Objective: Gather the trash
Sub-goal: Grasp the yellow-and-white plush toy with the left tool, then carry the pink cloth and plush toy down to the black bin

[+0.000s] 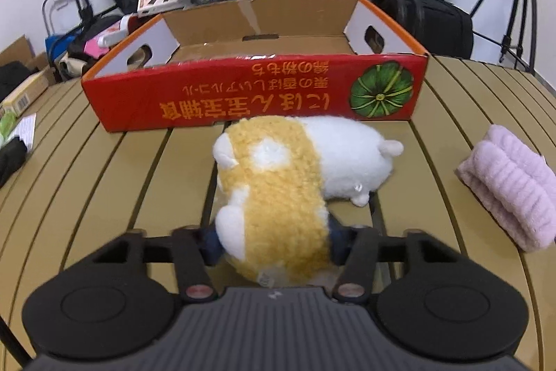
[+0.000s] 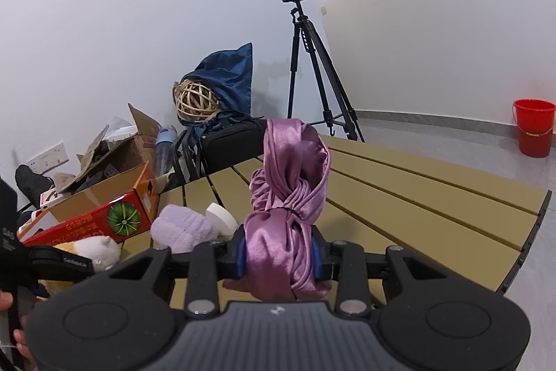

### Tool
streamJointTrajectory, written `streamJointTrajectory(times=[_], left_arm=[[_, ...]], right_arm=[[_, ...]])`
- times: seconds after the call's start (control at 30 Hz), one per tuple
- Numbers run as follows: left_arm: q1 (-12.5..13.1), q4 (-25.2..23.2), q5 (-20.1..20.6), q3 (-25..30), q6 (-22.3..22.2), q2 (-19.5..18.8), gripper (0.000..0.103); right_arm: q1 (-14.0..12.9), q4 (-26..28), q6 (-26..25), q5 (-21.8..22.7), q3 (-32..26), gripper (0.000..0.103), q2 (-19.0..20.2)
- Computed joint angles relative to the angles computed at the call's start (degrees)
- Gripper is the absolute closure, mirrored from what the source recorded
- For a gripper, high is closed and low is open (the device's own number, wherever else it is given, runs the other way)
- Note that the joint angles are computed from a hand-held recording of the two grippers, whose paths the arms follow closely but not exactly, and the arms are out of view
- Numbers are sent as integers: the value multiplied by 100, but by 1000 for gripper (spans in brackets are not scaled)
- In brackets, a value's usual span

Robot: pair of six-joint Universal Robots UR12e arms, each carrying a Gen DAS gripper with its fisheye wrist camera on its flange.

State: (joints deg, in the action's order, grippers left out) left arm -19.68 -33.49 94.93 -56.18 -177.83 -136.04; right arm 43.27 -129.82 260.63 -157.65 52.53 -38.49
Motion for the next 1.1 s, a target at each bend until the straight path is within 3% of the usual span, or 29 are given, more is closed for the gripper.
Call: streamJointTrajectory(times=[0.53, 1.1], left_arm=[[71, 660, 118, -643, 194, 424, 52], [267, 1443, -246, -1784, 438, 1199, 52]], right_arm=[[29, -436, -312, -3, 72, 70, -4], [150, -1330, -1362, 23, -18, 70, 104]])
